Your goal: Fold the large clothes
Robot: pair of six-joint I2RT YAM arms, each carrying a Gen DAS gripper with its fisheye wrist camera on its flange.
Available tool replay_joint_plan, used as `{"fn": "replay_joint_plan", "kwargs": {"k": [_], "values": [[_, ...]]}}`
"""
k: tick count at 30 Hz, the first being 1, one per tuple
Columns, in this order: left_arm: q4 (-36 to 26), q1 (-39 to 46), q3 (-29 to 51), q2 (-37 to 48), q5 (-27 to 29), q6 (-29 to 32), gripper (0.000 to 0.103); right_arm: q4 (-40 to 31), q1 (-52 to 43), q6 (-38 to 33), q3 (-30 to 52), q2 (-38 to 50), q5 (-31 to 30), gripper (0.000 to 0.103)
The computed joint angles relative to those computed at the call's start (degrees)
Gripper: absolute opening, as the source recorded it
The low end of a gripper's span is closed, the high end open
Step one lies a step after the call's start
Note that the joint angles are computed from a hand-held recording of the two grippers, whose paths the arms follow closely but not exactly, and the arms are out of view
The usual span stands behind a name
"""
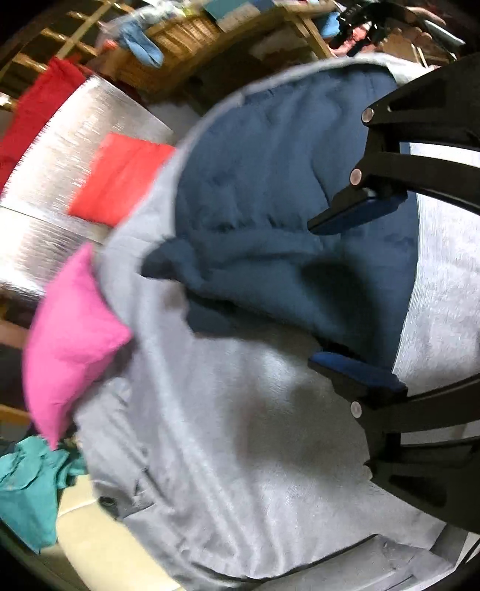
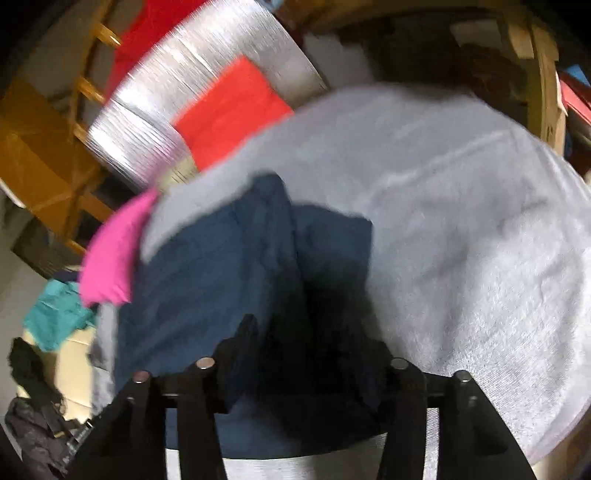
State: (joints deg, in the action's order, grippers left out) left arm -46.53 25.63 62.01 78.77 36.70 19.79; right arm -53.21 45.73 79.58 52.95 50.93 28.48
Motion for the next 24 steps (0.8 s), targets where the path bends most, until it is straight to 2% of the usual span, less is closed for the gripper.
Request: {"fn": "replay_joint_plan", "kwargs": {"k": [2,4,7,10,15,18,21,24], "values": [[-2.54,1.78,-1.13,-1.95,3.48,1.36,0.074,1.19,6.14,2.82,-0.04,-2.3,4.74,0.069],[-6.91,2.97,-2.5,-3.43,5.73,3.84,0.076,5.05,9.58,3.26,-1.26,-3.27,5.41,0.071],[-13.5,3.84,-3.75,-2.31,7.21,6.96,0.077,15.38,14.13,6.12,-6.3,-4.8,1.25,0.074],[-16.63,4.91,-4.3,1.26,8.94,6.22,0.077,24.34,15.76,9.89,-11.66,-4.87,-3.82,0.074],[-11.4,4.99,-5.99,6.26,11.73,-5.58,0.077,36.64,13.3,17.26,-19.43,-2.14,-8.88,0.074],[-7.47,3.32,-7.0,8.25,14.14,-11.46,0.077,43.22,12.23,22.92,-24.37,-1.97,-7.97,0.074],[-1.07,2.22,-9.36,7.82,15.69,-18.2,0.077,46.34,12.88,26.97,-26.43,-1.21,-4.45,0.075],[2.28,1.82,-10.73,7.85,16.39,-21.1,0.075,45.42,13.68,28.4,-24.84,1.23,-2.9,0.075]]}}
